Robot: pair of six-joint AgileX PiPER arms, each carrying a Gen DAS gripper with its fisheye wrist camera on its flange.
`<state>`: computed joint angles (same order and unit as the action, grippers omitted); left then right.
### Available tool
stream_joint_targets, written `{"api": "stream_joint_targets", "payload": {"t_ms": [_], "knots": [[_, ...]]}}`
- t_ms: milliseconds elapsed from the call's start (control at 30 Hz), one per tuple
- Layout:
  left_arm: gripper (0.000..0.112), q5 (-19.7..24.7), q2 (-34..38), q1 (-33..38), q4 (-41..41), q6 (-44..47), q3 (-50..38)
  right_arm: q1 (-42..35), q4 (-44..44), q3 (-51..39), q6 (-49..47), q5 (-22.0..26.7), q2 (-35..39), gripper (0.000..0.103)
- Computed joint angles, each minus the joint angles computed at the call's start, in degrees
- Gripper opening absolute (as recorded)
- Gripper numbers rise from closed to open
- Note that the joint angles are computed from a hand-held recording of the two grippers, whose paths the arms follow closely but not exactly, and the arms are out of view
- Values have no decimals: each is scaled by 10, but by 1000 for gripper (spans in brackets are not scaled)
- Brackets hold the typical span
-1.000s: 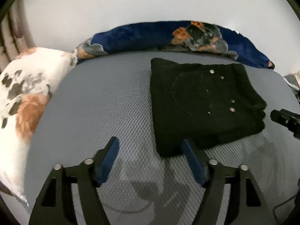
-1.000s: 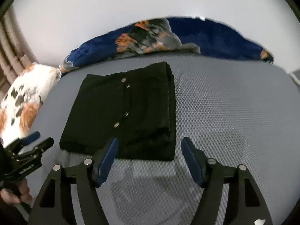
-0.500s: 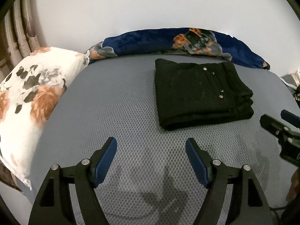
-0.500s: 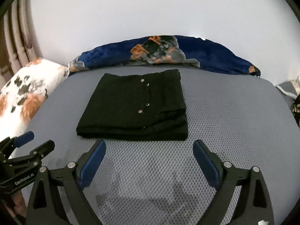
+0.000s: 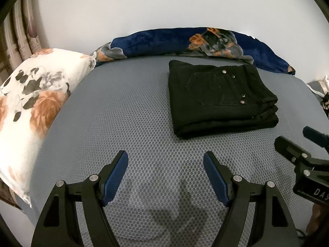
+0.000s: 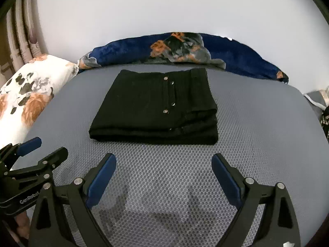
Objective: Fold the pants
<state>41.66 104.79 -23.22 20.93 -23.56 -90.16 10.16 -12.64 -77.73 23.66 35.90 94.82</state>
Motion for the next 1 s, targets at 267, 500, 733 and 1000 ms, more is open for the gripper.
{"api": "stream_joint_targets", "payload": {"t_ms": [267, 500, 733, 1000], "knots": [[76, -1, -1, -2, 9, -6, 3, -3, 24, -1, -16, 7, 5, 93], [76, -7, -2, -5, 22, -16, 11, -5, 37, -3, -24, 11, 8, 93], [76, -4, -1, -10, 33, -26, 12, -2, 37, -2, -24, 13, 9, 93], [76, -1, 4, -7, 26, -13, 5, 0, 40, 1, -24, 10, 10, 93]]}}
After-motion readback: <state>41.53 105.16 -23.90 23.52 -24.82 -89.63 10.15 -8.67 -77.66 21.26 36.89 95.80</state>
